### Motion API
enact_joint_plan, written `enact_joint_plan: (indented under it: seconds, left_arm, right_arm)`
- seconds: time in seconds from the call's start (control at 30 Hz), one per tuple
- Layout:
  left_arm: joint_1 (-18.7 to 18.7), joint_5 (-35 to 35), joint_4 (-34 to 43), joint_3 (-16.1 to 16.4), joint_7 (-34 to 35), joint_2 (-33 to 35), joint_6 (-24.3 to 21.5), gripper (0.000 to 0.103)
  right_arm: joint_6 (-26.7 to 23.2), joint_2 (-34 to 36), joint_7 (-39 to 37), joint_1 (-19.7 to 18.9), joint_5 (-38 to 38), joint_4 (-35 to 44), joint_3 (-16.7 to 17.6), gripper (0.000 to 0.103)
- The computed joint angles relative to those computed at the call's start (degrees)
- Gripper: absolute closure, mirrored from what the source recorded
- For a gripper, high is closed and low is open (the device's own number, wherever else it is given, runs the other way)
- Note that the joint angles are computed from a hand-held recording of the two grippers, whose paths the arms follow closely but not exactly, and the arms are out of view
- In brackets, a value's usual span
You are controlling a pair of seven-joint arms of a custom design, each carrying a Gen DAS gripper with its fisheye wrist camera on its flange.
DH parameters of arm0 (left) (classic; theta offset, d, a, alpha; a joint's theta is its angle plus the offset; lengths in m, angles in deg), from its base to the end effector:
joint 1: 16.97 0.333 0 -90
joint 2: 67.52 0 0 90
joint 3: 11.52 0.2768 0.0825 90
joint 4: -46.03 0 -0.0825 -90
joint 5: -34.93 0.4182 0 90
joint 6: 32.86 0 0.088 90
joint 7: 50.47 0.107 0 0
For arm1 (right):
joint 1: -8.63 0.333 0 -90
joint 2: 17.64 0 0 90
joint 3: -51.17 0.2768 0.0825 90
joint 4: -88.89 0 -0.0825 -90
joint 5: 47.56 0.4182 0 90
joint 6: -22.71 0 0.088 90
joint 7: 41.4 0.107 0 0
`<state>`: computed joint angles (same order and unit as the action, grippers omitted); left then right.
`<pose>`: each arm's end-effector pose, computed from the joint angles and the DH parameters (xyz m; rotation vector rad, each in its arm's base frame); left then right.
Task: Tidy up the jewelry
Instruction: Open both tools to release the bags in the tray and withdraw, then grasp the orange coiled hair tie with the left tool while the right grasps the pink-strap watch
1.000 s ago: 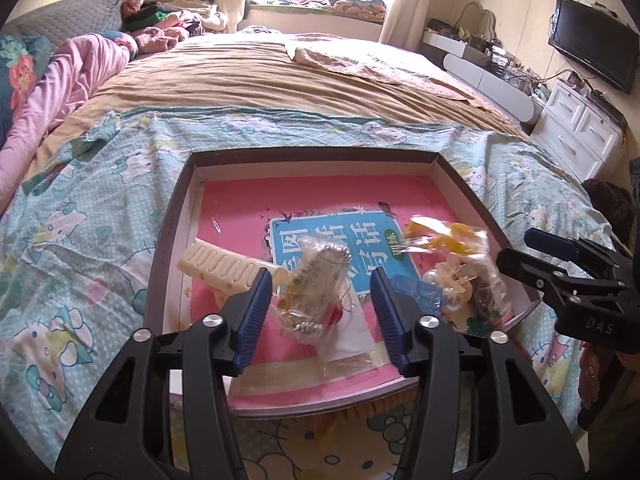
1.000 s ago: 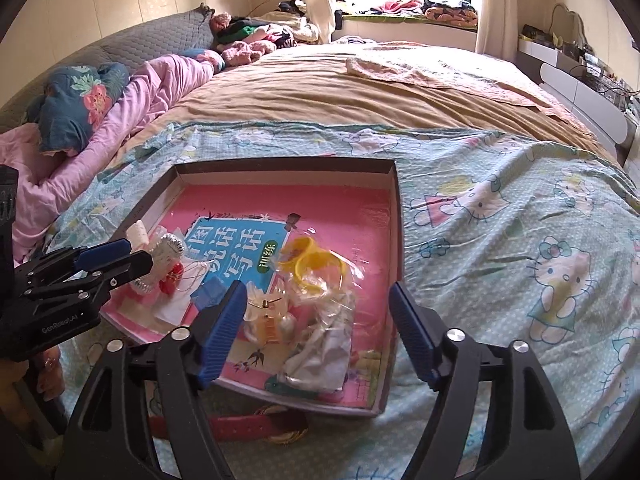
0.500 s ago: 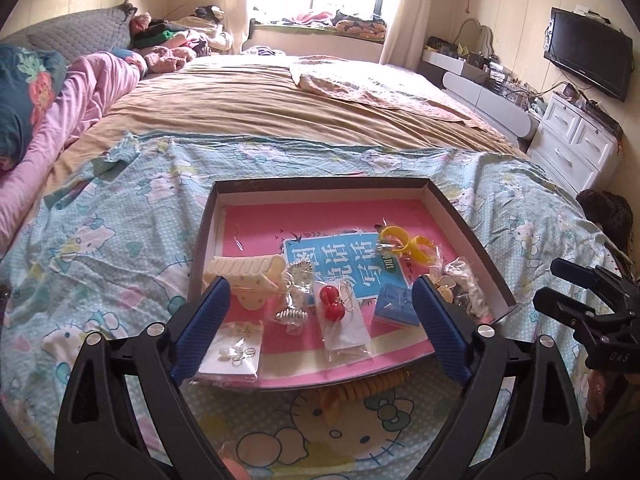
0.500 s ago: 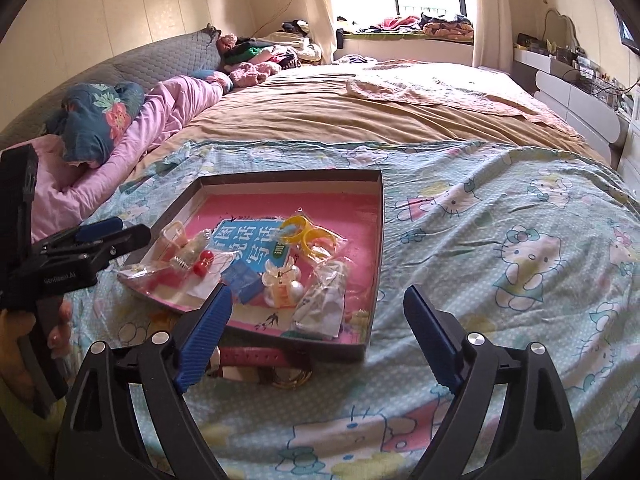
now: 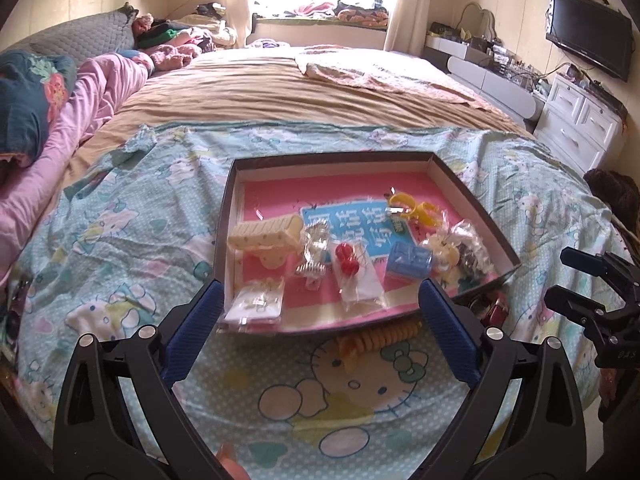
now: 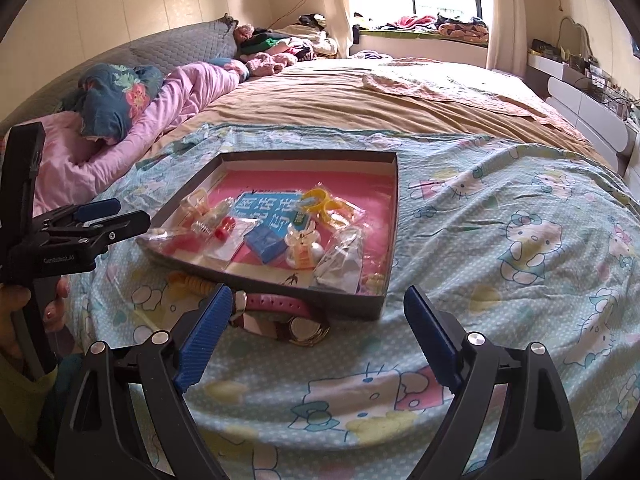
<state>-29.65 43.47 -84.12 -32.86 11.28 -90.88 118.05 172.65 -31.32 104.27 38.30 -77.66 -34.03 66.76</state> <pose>0.4316 -0.3153 0.5460 -1.5955 2.0159 -0.8761 0.3902 0.4216 0.5290 -1.8420 1.5078 -0.5120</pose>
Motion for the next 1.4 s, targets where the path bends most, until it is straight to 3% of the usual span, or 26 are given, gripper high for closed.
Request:
enact_joint_plan:
  seconds: [0.27,0.63,0.8,0.93,1.0,1.03,1.13,1.17,1.27,1.4]
  left_arm:
    - [-1.05,-1.06,-2.91,0.37,1.15,-1.62,-4.40,0.012]
    - [-2.27,-2.75,-3.10,1.35,2.81,1.21,-5.21,0.013]
    - [-3.85,-5.73,-2.69,2.41,5.53,2.92,-3.69,0.027]
    - [-4.65,-8.18,-1.78,2.86,6.89,4.80,-2.63,0.039]
    - [-4.80,-9.02,-1.45,2.94,7.14,5.54,-2.40,0.058]
    - [-4.66,-8.81,-1.39,2.77,6.93,5.73,-2.36,0.060]
    - [-5.84,-11.51,-1.61,3.75,9.16,5.95,-1.70,0.075]
    - [-6.15,-12.27,-1.62,3.85,9.81,5.93,-1.65,0.087]
    - [-4.84,-8.38,-1.45,2.02,7.99,5.68,-2.13,0.095]
    - [-5.51,-9.05,-2.00,2.41,8.80,4.42,-1.48,0.096]
  right_arm:
    - [1.23,2.93,-3.27,1.85,3.97,-0.07,-0.43,0.016]
    - [-1.44,11.00,-4.40,2.91,0.79,6.30,-0.99,0.016]
    - [-4.46,14.86,-4.35,4.01,-1.05,10.54,-1.79,0.020]
    - [-5.46,15.38,-3.38,4.61,-1.02,11.02,-2.59,0.047]
    - [-3.70,14.21,-3.08,4.28,0.12,9.38,-2.98,0.056]
    - [-2.97,13.70,-2.93,4.11,0.65,8.69,-3.08,0.059]
    - [-1.03,11.95,-2.79,3.52,2.11,6.66,-3.12,0.061]
    - [-0.56,11.29,-2.50,3.39,1.86,5.99,-3.02,0.061]
    - [0.55,9.72,-2.51,3.04,1.84,4.51,-2.68,0.061]
    - [1.36,6.98,-2.56,2.66,2.31,2.32,-2.20,0.061]
